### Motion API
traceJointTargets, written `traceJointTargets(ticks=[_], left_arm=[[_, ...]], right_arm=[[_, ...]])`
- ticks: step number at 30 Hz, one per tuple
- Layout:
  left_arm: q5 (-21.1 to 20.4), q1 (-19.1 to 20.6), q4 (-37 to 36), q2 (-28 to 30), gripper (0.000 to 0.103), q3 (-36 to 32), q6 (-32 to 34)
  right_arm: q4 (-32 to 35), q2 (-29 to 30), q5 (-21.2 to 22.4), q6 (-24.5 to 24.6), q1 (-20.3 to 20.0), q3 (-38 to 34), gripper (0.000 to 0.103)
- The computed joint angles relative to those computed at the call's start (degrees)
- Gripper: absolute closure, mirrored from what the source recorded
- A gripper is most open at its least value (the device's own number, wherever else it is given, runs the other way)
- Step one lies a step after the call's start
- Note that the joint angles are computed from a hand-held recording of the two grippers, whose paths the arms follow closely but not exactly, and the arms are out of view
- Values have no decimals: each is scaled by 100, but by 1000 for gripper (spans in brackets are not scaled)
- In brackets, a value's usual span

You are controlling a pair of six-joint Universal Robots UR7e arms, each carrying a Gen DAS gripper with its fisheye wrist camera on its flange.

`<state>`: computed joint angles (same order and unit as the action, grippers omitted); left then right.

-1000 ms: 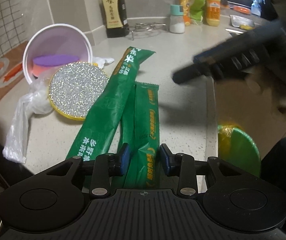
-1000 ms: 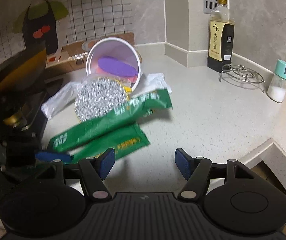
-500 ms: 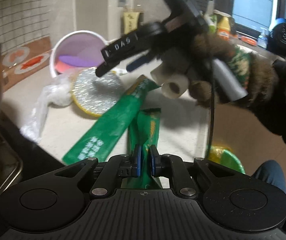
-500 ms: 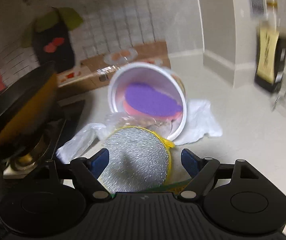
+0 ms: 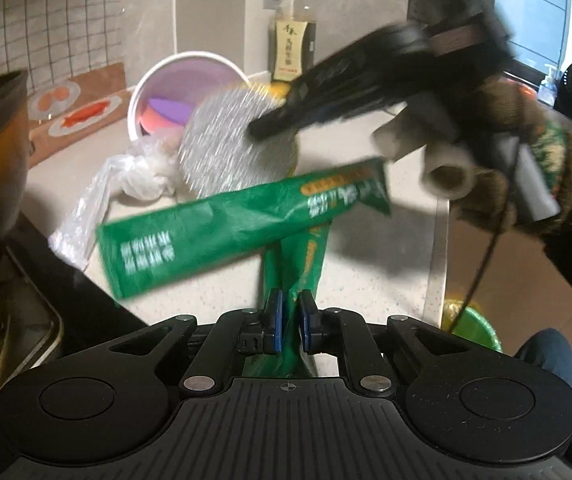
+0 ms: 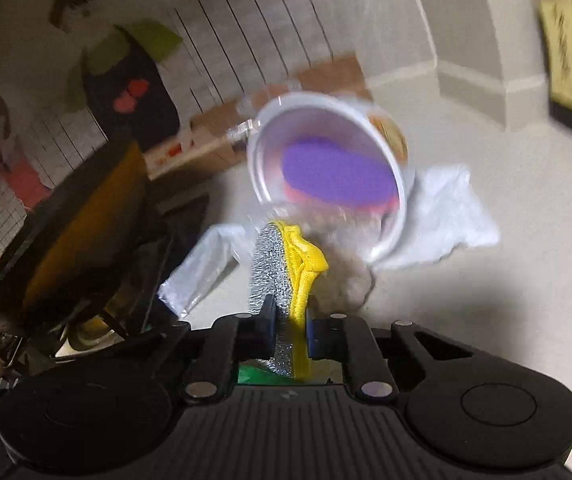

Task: Collect trash
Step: 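Grasp the silver scrubber pad by its yellow rim with the right tool and lift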

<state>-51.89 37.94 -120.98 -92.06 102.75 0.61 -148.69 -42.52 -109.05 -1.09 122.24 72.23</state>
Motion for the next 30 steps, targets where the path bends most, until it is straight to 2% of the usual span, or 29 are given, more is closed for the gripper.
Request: traceJointTargets(ticks=[6, 11, 16, 18, 20, 23, 25, 27, 30], left_arm=[[613, -299, -297, -175, 91, 185, -41], [666, -542, -711, -331, 94, 268, -254], [752, -989, -1175, -388, 94, 411, 141], [754, -1078, -885, -352, 93, 365, 148], [712, -1093, -408, -302, 91, 319, -219], [1066, -1144, 213, -147, 90, 330, -640], [1711, -1284, 481, -89, 90, 530, -465], [2128, -1336, 829, -62, 89, 658, -522], [1949, -1185, 1635, -11, 88, 507, -1161]], right_arm=[[-1485, -311, -843, -466, 451, 393, 90], [-2124, -683, -1391, -545, 699, 739, 90], [-2600, -1391, -1785, -534, 903, 1590, 90], [-2806, -1687, -1978, -643, 993, 1995, 90], [-2858, -1944, -2138, -621, 1051, 2378, 90], [-2550, -2297, -1984, -200, 1013, 2826, 90], [-2369, -2425, -1766, 61, 930, 3052, 90], [-2272, -2500, -1532, 225, 850, 3282, 90], [-2175, -2532, -1092, 419, 684, 3533, 90]])
